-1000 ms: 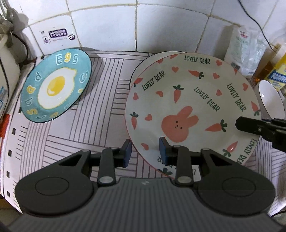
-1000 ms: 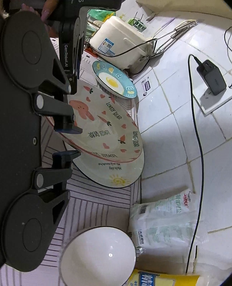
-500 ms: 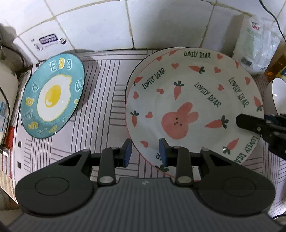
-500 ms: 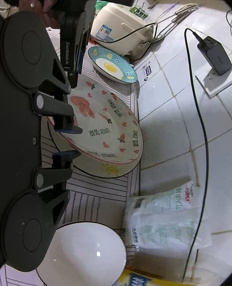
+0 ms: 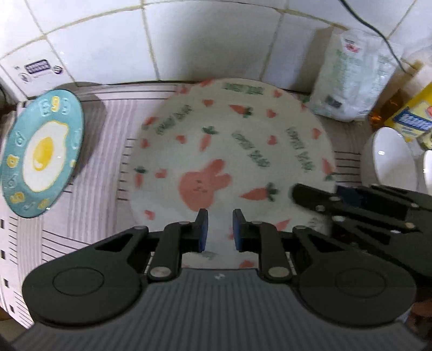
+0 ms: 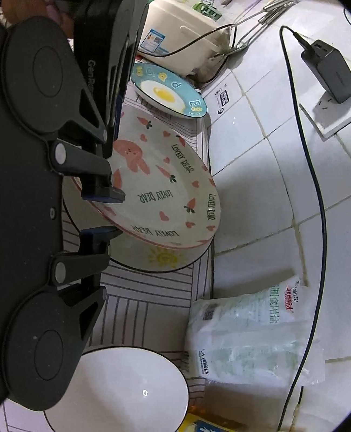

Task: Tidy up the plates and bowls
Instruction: 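Open both grippers and withdraw from the bunny-print plate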

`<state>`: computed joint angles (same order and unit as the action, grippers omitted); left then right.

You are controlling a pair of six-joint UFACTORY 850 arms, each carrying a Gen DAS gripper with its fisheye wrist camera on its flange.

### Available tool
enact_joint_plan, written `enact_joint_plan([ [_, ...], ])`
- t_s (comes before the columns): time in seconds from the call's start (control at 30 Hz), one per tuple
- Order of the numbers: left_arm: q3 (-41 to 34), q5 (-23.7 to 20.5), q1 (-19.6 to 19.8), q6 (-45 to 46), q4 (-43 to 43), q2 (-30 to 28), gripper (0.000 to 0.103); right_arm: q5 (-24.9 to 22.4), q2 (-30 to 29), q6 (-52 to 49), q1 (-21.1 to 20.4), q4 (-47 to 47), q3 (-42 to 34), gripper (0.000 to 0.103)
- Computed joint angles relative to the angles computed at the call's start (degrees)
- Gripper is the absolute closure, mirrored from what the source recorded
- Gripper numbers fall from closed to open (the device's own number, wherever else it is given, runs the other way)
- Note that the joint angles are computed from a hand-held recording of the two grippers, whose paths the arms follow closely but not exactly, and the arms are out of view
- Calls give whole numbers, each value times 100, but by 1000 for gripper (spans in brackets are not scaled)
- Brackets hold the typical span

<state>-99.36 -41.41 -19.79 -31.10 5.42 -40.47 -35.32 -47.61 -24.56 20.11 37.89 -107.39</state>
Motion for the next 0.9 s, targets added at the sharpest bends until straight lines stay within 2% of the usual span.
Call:
enact_joint_plan([
  [0.1,176,105,47,-185,163,96,84,64,-10,371,48,-442,-24,83],
  [0.27,355,179,48,-514,453,185,82,206,53,434,75,-545,91,84],
  [0.43,566,239,41,-819,659,342,81,281,59,938,190,-1240,30,82],
  [0.5,667,227,29,-1034,852,421,76,342,67,1218,267,-1712,1,80],
  [0.6,909,216,23,-1382,1081,607,74,369,80,1758,417,-2674,-32,75],
  [0.77,1501,283,55,-1897,1300,1041,72,421,90,2037,412,-2770,33,73],
  [0.9,1924,325,75,-2220,1398,1379,71,631,189,2455,540,-3478,203,73],
])
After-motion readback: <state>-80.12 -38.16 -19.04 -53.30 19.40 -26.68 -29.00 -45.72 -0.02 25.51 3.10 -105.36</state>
